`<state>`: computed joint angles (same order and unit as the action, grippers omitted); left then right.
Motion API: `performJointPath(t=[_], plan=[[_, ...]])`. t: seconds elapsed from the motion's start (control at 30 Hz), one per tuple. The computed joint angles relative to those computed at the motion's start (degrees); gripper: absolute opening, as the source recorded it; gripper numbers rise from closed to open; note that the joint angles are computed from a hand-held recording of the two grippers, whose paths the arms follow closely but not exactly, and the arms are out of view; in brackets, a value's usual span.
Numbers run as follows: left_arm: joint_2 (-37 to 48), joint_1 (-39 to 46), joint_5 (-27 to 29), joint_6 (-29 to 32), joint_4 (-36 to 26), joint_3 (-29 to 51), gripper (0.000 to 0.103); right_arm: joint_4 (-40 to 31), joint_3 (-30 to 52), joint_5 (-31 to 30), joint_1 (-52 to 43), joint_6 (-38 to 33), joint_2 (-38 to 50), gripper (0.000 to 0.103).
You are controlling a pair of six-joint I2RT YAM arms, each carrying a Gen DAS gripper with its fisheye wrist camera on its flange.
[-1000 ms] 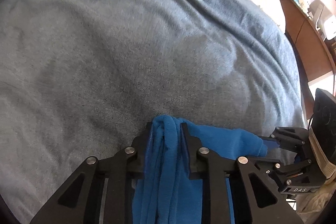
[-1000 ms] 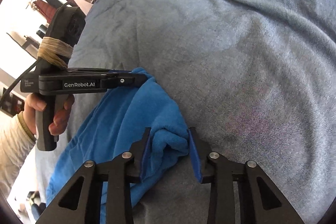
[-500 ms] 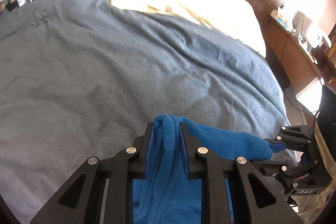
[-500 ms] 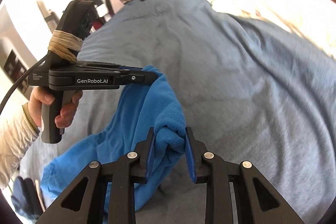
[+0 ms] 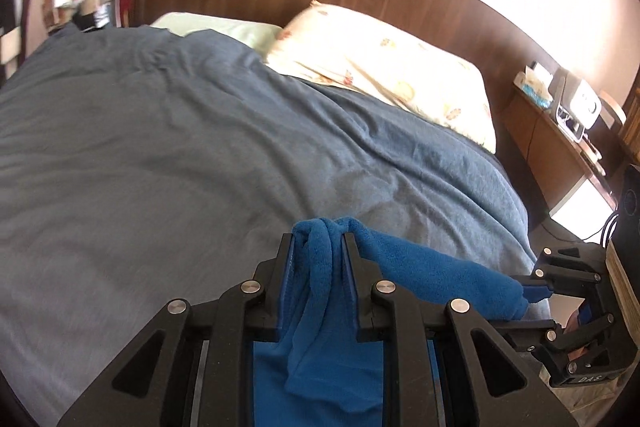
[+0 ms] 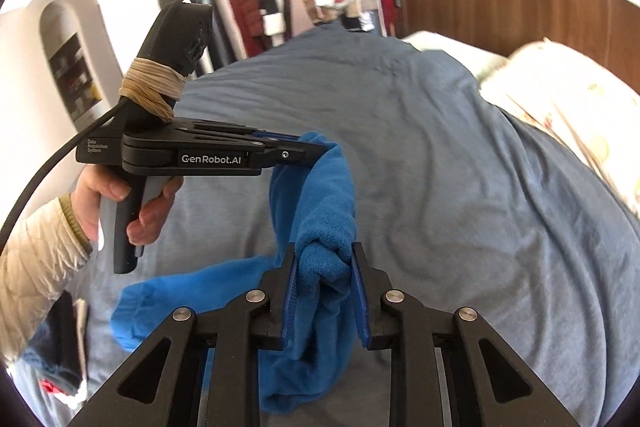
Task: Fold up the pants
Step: 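Lift the folded end with both grippers and fold it over again, then open both grippers and release the folded blue bundle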
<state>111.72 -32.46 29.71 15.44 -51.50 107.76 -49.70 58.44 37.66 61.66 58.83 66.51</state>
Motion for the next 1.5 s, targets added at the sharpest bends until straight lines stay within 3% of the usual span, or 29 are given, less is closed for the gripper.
performJointPath(t=[0.3,0.67,0.83,1.13,1.5], plan=[[-13.37,8.39,1.66,2.12,2.54,-16.21,0.022,-0.04,10.88,2.66,7.82,-2.39,12.57,0.024],[-22.40,21.74,3.31,10.73,-1.85,-28.71,0.020,5.25,20.29,0.03,12.19,-8.02,25.90,0.024],[-23.54,26.80,3.30,15.63,-4.25,-31.74,0.013,6.07,25.31,-1.93,13.84,-10.11,32.55,0.024],[-24.08,34.53,2.67,23.06,-7.95,-34.31,0.012,6.40,33.48,-4.66,15.40,-13.53,41.09,0.024],[-22.41,36.28,-7.89,38.06,-10.81,-36.67,0.012,5.90,39.39,-10.07,16.94,-21.42,48.52,0.023]])
